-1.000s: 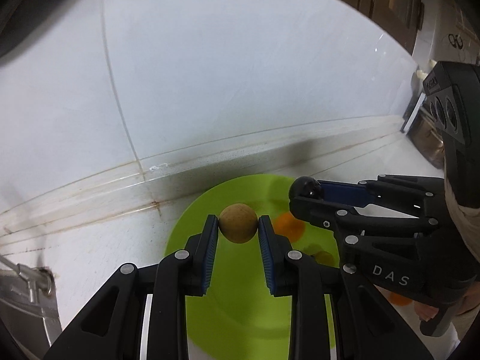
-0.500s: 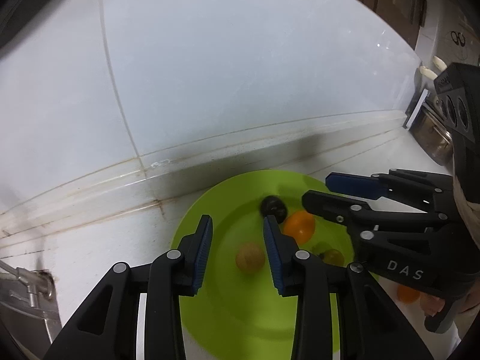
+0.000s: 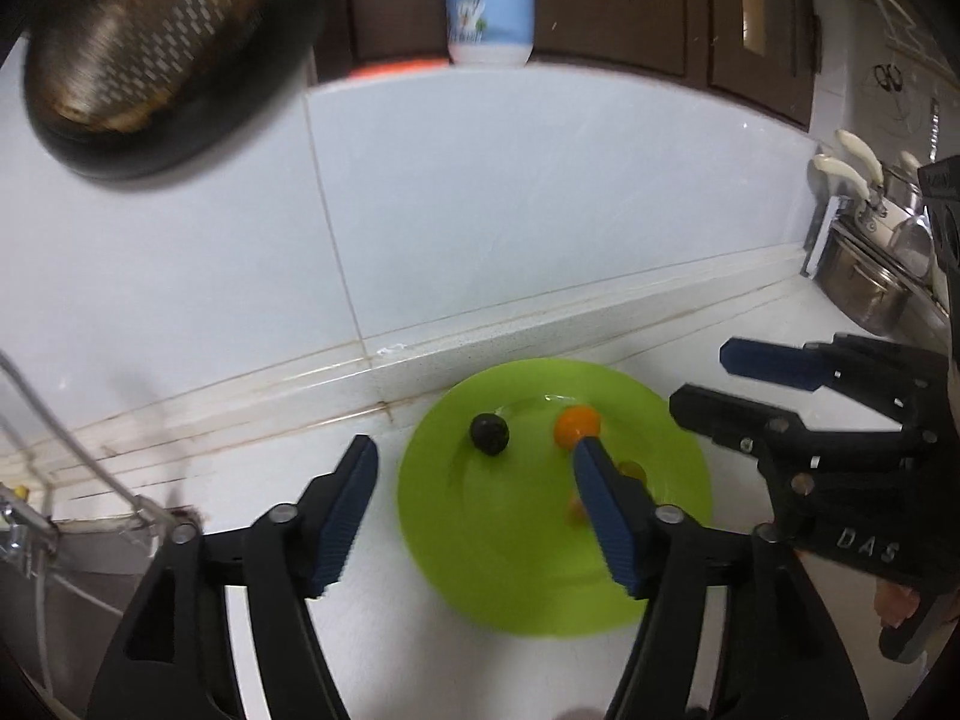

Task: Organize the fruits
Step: 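Pull both tools back from the plate toward the remaining fruits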

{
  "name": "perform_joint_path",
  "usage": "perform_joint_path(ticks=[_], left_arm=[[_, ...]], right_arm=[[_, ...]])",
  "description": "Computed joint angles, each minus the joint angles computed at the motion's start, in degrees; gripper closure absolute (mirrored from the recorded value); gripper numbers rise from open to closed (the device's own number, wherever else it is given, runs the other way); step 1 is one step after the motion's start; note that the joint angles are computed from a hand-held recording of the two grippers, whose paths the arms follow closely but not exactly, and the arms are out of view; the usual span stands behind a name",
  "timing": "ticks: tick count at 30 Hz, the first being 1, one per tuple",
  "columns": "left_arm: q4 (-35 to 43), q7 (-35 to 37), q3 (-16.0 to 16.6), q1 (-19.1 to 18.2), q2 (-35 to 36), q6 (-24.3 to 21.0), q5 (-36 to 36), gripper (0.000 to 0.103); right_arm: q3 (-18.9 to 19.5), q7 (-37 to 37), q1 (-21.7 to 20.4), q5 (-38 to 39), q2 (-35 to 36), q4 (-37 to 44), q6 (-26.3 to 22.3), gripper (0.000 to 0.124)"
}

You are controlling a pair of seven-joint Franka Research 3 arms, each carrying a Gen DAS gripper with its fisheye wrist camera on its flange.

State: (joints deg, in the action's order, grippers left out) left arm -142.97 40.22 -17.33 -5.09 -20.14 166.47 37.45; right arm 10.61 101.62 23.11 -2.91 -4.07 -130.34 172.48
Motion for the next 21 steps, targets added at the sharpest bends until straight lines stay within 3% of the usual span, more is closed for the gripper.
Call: perform_joint_path(ticks=[5,9,21], left_arm=[[-5.3,-2.6,-1.0,-0.6,-8.0,-0.8,-0.7,0.022],[-8.6,-3.0,-1.8,-1.6,-13.9,-2.7,-1.8,0.019],[-16.4,-1.9,-2.7,-7.5,-27.7,-7.9,-5.5,0.015]], right_arm=[[3.4,6.4,-3.1,-6.1,-6.0,-5.3,3.2,0.077],[9.1,10.7,-8.6,-10.0,-10.5,-8.5,4.3,0.072],[12.8,6.7,-7.4,-2.8,-22.3,-17.1,3.7,0.072]])
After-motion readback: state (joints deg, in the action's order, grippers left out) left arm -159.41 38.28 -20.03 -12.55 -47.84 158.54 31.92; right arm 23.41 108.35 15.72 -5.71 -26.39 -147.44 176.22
